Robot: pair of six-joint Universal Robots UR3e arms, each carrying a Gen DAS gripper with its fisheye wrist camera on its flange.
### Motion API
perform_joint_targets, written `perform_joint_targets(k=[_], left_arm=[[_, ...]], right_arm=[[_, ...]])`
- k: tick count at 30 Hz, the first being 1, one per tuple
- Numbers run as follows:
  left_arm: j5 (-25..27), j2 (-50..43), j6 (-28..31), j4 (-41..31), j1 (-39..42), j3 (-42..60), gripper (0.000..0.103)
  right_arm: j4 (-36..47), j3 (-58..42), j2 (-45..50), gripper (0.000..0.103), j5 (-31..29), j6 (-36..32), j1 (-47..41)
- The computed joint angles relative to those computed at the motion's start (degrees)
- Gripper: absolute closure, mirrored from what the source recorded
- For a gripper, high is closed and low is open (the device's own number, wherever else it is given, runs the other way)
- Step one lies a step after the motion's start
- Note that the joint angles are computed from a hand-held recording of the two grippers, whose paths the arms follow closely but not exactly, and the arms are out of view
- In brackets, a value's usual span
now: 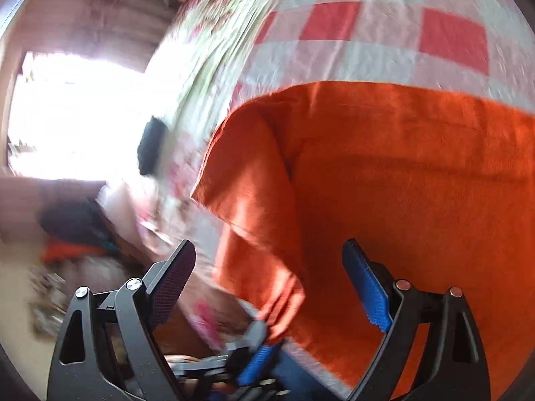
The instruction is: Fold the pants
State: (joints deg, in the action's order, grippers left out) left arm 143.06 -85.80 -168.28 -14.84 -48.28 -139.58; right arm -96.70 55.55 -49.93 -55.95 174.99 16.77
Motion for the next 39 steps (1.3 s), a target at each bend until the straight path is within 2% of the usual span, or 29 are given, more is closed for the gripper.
perform_joint_targets(k=[3,5,6,7,8,9,11,12,13,15,16,23,24,25,27,29,30,31,32,33,34,35,37,39], left_arm=[[0.80,0.75,-1.03,-1.34,-1.00,0.51,0.095],[1.78,0.30,-3.22,-3.15,-2.76,1.35,0.095],[2.32,0.44,-4.09,-4.51,-3.71,1.99,0.095],[2.61,0.82,-4.42,-5.25,-4.27,2.12,0.095],[2.83,0.96,-4.54,-5.74,-4.92,2.33,0.096],[3.01,0.31,-4.08,-4.65,-4.90,2.30,0.096],[2.39,1.05,-4.55,-5.77,-4.96,2.64,0.096],[2.35,0.94,-4.33,-5.42,-4.94,2.63,0.096],[2.28,1.14,-4.49,-5.84,-5.04,2.80,0.096],[1.31,1.84,-3.56,-4.89,-4.44,2.34,0.096],[1.91,1.29,-4.80,-6.63,-5.64,3.56,0.096],[2.07,1.87,-5.13,-7.81,-6.51,4.96,0.096],[1.83,1.55,-4.27,-7.66,-6.14,5.86,0.096],[1.82,1.55,-4.44,-8.21,-6.41,6.37,0.096],[1.53,1.84,-5.50,-8.49,-7.39,6.30,0.096],[0.61,2.00,-5.98,-8.75,-7.72,7.63,0.096],[-0.29,2.28,-6.02,-7.47,-8.20,8.20,0.096],[-1.35,2.55,-6.21,-6.88,-8.59,9.16,0.096],[-3.59,3.68,-6.64,-6.11,-8.61,9.87,0.091],[-8.88,6.70,-7.31,-5.70,-7.63,10.00,0.083],[-14.42,10.68,-9.76,-6.75,-5.98,9.67,0.052],[-19.25,15.01,-12.86,-7.83,-3.82,8.45,0.037],[-27.83,22.31,-16.66,-12.34,2.20,5.87,0.037],[-35.23,29.78,-17.51,-17.51,9.78,1.91,0.037]], right_arm=[[-0.25,-3.26,1.33,0.028,-5.98,-1.09,3.15],[-0.70,-5.16,2.09,0.052,-9.58,-1.78,4.93],[-0.75,-6.00,2.70,0.069,-10.00,-1.52,5.15],[-1.78,-5.06,2.63,0.075,-7.96,-0.19,4.12],[-3.90,-3.01,2.20,0.075,-5.53,1.72,2.72],[-7.48,1.45,0.96,0.075,-0.38,5.46,-0.21],[-17.57,12.57,-2.49,0.072,7.01,13.38,-5.19],[-22.66,18.32,-4.24,0.066,9.32,16.94,-7.31],[-24.92,21.96,-5.20,0.063,10.80,18.45,-8.66],[-24.52,25.24,-5.76,0.058,13.87,17.50,-10.18],[-25.18,26.85,-6.13,0.057,15.26,17.14,-10.61],[-24.88,23.92,-4.64,0.056,15.02,15.93,-8.36],[-25.97,24.25,-4.64,0.062,14.90,15.98,-8.31],[-26.39,23.93,-4.83,0.079,14.03,15.95,-8.25],[-27.66,24.52,-6.29,0.097,11.00,15.93,-8.12],[-28.24,26.93,-10.58,0.098,7.42,13.94,-8.84],[-28.41,27.85,-14.04,0.098,3.43,12.09,-8.46],[-29.08,29.98,-17.71,0.098,0.60,10.07,-8.55],[-29.58,31.99,-21.04,0.098,-2.12,8.39,-8.87],[-29.50,35.37,-25.56,0.098,-4.63,6.45,-10.32],[-28.83,38.25,-28.85,0.098,-5.38,4.84,-12.34],[-28.01,40.70,-31.10,0.098,-5.61,2.97,-14.74],[-28.26,46.47,-34.86,0.098,-8.12,0.19,-19.84],[-27.15,50.07,-35.27,0.097,-8.83,-3.72,-24.37]])
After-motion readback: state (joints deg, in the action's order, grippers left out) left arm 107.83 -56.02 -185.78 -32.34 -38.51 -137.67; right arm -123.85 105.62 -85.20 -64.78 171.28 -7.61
